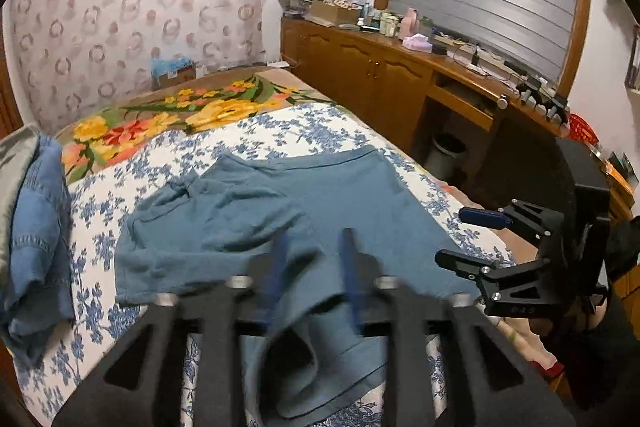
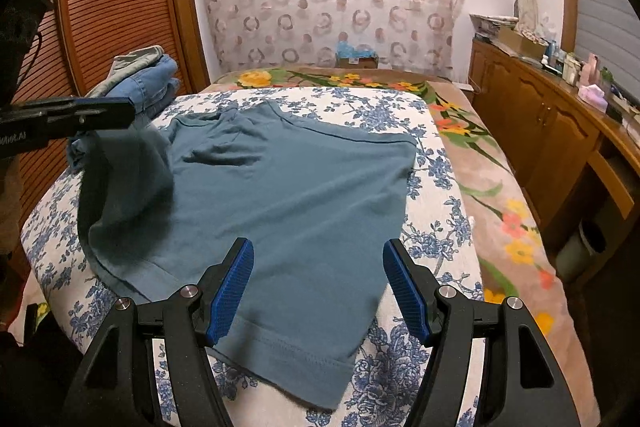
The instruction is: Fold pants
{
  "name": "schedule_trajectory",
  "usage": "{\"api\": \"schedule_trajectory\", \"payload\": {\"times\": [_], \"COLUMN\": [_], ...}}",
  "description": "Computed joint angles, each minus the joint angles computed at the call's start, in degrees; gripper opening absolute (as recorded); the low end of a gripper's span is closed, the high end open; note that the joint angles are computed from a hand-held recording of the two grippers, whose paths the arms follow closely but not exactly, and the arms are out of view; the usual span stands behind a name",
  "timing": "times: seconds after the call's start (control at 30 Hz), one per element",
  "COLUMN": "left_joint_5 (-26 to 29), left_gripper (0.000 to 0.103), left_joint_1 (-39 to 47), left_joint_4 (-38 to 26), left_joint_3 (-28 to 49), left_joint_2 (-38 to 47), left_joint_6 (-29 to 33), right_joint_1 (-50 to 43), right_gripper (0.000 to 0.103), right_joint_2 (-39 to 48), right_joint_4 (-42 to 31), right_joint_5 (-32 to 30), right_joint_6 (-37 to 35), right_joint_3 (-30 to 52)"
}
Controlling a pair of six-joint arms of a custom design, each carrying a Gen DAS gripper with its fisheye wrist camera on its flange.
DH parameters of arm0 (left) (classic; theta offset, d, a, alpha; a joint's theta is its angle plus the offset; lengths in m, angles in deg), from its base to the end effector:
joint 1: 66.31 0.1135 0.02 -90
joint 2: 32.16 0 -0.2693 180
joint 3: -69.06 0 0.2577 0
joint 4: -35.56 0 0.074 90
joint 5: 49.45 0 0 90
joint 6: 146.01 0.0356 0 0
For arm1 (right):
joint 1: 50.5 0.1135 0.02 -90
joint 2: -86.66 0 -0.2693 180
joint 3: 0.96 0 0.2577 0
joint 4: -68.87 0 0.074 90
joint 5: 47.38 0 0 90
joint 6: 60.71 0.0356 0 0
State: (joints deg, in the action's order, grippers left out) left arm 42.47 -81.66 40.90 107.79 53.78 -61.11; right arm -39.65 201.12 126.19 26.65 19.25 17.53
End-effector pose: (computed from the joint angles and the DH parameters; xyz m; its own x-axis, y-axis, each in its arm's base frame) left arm 0.2481 -0.0693 0.1199 -0.6667 0.0909 -0.7397 0.2303 0.9691 -0.0885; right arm 0.1840 0.0452 0.0347 -0.5357 -0.2733 -0.7990 -0.4929 0.8694 0.0331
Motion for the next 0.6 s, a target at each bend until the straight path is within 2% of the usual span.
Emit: {"api": "schedule_trajectory", "payload": {"times": [0.1,0.27,0.33,0.43,0.6], "left_joint_5": [0.05,-1.54,-0.51,0.84,1.64], "left_gripper": [0.06,0.06,0.06,0.06,0.06], "left_joint_1": [0.38,2.57,4.65,6.96,8.87], "left_joint_4": [1.26,3.89,5.77,8.7,14.13], "left_joint_3": [-0.82,-5.12,-6.55,-8.09,-10.43], "left_joint_2": [1.04,-0.46,0.37,2.88,8.39], "left_joint_6": [-0.22,0.29,0.62,1.01,1.37], "right_joint_1": [0.66,1.87,2.92,5.84,8.78], "right_gripper": [0.069,0.069,0.069,0.061,0.049], "right_joint_2": [0.19,1.68,2.87,4.36,6.02], "right_joint_4": [0.98,1.74,2.35,1.97,-3.15], "right_joint_5": [-0.02,-1.07,-1.24,-0.41,-1.04], "right_joint_6": [0.45,1.19,1.25,1.9,2.7], "right_joint_3": [-0.21,0.7,1.15,2.74,7.55]}}
